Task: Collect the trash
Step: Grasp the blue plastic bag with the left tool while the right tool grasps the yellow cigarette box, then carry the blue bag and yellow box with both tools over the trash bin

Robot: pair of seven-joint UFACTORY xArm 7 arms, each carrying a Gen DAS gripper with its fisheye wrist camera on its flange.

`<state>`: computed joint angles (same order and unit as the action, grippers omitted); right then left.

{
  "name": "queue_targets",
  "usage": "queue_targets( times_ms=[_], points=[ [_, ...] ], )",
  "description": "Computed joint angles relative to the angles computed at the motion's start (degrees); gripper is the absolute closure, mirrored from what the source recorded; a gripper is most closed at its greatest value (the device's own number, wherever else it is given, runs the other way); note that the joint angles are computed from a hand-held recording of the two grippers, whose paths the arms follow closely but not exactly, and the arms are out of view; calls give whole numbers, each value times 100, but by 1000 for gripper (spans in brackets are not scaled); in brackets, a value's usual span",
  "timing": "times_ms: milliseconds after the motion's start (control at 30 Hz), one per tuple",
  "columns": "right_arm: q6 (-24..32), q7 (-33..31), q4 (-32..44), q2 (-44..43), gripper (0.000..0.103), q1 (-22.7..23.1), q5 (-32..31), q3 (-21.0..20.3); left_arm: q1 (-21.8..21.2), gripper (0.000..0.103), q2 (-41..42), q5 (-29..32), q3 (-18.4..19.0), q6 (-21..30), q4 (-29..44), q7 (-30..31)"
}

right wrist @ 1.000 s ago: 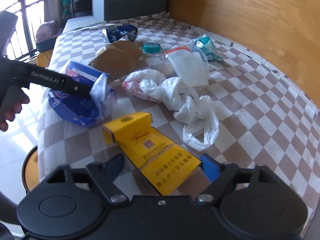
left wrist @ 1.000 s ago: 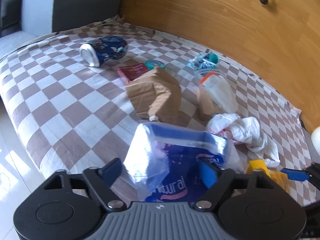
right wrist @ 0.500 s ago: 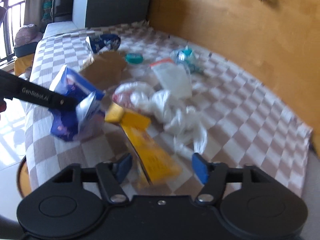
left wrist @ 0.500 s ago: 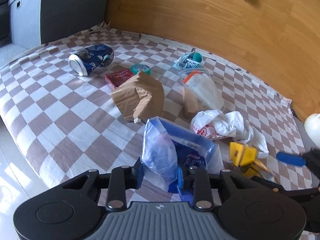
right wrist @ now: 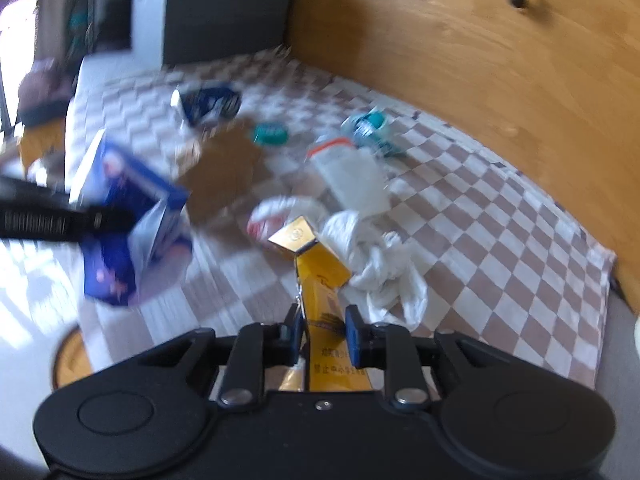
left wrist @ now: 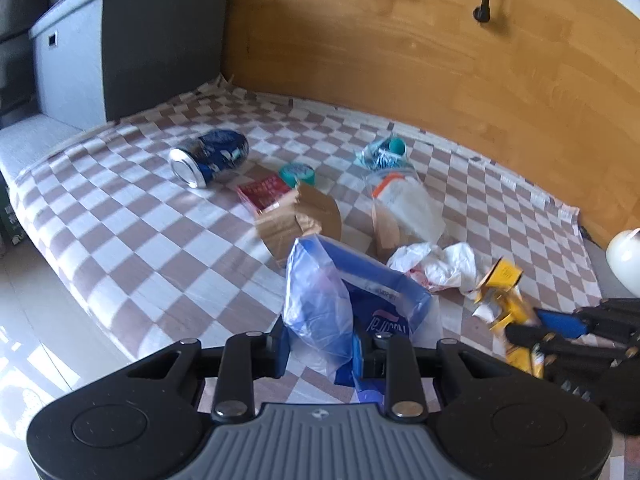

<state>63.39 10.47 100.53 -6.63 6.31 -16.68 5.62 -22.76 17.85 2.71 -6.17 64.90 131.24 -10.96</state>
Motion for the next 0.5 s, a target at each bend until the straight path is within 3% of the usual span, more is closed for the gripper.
queue_targets(
  times_ms=[200, 500],
  points=[
    [238, 603, 479, -137, 84, 2, 58, 79, -32, 73, -375, 242, 39, -10, -70, -54],
    [511, 1219, 780, -476, 89, 49, -216, 393, 169, 73, -1305, 529, -48, -135, -821, -102]
  ],
)
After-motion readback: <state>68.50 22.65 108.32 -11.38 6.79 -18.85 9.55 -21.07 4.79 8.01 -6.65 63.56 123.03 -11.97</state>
